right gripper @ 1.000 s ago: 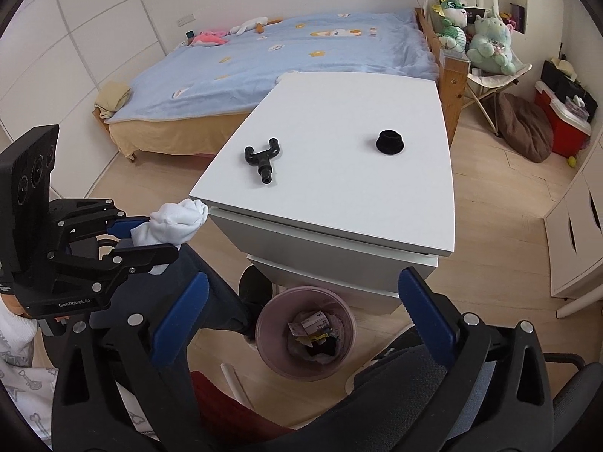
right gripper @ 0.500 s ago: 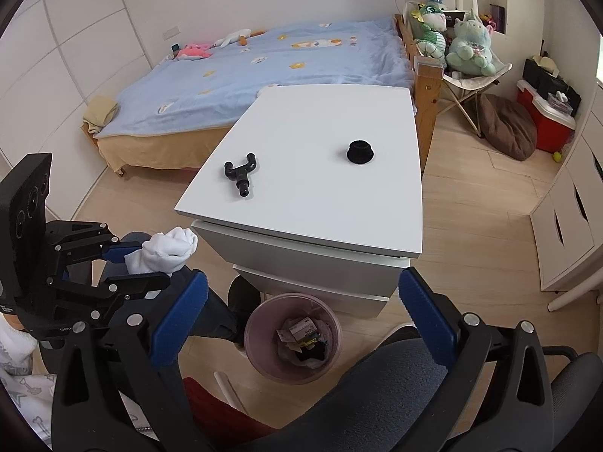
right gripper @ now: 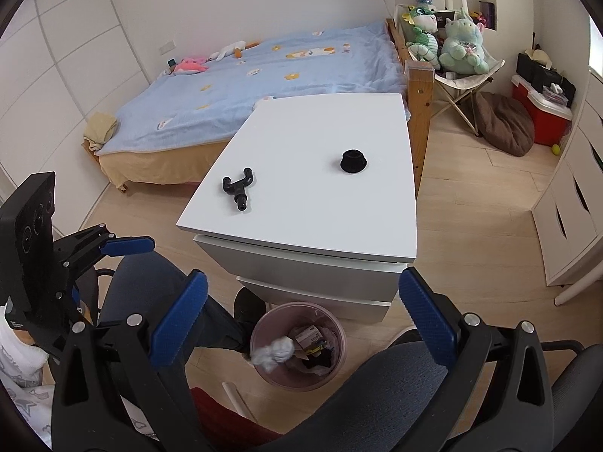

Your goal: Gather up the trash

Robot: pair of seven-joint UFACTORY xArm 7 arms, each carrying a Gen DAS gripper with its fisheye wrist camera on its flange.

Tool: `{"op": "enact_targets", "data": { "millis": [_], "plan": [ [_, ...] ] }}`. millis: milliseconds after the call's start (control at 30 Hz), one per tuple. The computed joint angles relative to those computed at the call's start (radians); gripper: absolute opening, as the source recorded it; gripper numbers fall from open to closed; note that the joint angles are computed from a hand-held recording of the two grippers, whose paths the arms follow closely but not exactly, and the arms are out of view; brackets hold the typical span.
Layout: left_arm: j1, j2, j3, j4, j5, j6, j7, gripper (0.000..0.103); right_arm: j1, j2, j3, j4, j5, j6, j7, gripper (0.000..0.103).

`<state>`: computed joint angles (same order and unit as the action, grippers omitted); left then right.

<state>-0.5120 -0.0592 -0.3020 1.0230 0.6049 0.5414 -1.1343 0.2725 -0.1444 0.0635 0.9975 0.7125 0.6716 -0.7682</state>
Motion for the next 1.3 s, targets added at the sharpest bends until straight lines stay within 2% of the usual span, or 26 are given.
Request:
{"op": "enact_targets", "data": {
  "millis": [133, 367, 733, 833, 1000, 1300],
  "plan": [
    [0.007, -0.011, -0.003, -0.002, 0.044, 0.036, -0.068, 0.095, 0.001, 0.0, 0.004, -0.005, -0.01, -0.011, 0.004, 0.1],
    [0.023, -0.041, -0.01, -0.024, 0.071, 0.057, -0.124, 0.095, 0.009, 0.003, 0.009, -0.011, -0.021, -0.034, 0.008, 0.1],
    [0.065, -0.071, -0.006, -0.057, 0.059, 0.055, -0.178, 0.095, 0.01, 0.041, 0.014, 0.03, -0.012, -0.027, 0.003, 0.1],
    [0.083, -0.077, 0.003, -0.064, 0.033, 0.036, -0.185, 0.095, 0.005, 0.079, 0.025, 0.072, -0.035, -0.031, 0.02, 0.1],
    [0.105, -0.069, -0.005, -0.041, 0.08, 0.065, -0.199, 0.095, -0.008, 0.168, 0.048, 0.178, -0.084, -0.026, 0.047, 0.1],
    [0.121, -0.053, 0.018, -0.021, 0.097, 0.068, -0.198, 0.095, -0.024, 0.396, 0.091, 0.451, -0.288, 0.036, 0.176, 0.1]
  ]
}}
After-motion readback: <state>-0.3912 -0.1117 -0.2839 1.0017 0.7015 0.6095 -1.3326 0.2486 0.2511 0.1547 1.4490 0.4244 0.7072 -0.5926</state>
